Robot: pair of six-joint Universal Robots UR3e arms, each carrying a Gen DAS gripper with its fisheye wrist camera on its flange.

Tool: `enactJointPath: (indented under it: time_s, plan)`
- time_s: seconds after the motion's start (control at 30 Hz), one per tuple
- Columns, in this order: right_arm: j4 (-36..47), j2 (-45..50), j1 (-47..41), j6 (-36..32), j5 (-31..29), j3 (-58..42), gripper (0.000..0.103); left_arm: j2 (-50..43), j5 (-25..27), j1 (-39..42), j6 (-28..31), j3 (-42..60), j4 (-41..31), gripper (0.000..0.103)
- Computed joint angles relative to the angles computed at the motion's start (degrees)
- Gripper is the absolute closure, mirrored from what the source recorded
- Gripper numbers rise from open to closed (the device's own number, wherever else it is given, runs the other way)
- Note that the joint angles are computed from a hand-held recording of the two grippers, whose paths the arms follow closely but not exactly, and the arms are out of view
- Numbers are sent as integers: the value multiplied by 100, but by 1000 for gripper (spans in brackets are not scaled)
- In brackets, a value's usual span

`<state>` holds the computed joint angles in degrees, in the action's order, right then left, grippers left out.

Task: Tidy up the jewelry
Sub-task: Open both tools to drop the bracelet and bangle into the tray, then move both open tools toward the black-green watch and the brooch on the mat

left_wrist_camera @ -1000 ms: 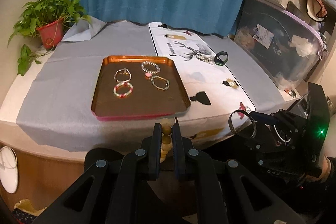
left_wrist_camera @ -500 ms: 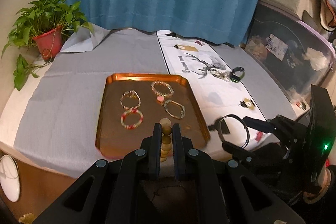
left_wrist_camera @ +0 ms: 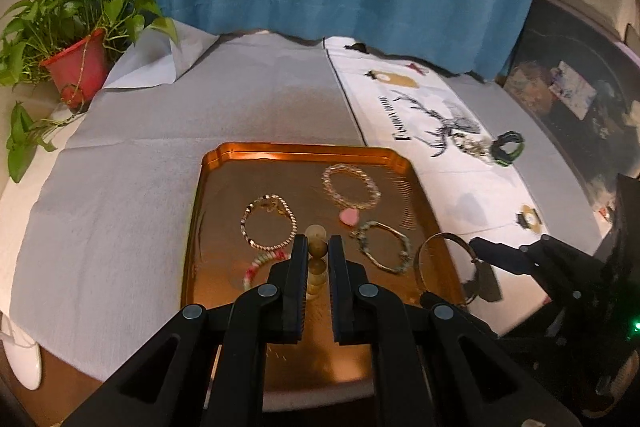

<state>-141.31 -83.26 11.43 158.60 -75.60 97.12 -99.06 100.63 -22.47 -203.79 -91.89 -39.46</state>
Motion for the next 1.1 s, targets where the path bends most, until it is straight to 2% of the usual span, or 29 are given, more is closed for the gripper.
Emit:
enactJointPath:
  time_s: [0.27,0.33,0.37,0.4,0.43,0.47,0.53,0.6,0.8,0.97,1.03,1.1]
  plan:
    - [-91,819,238,88,-272,-552,42,-503,135,229,71,83,160,95]
    - [3,965,315,78,-383,-695,41,-535,144,267,33,74,101,91]
    - [58,1003,369,76,-503,-749,39,-514,88,303,3,85,-14,75]
    - [84,991,407,68,-605,-751,32,-477,85,322,-67,133,-240,61]
    - [105,927,414,54,-655,-706,29,-426,225,281,-188,173,-433,31]
    - [120,806,396,34,-657,-610,26,-361,421,213,-297,131,-464,15]
    - [147,413,287,-33,-530,-282,25,-65,1073,-105,-569,-207,-357,14]
    - [183,-164,143,-53,-436,219,24,209,1435,-394,-894,-446,-617,12]
    - [791,-2469,-486,-91,-199,1870,23,803,1897,-1597,-2130,-786,-1668,12]
    - [1656,-3940,-884,-372,32,2390,23,713,2097,-2542,-2892,-158,-2454,12]
    - [1944,-4407,-1050,-447,143,2424,23,539,2334,-2859,-3032,319,-2908,12]
    - [2460,-5026,-1470,-650,514,2376,23,286,2641,-3196,-3239,960,-3531,12]
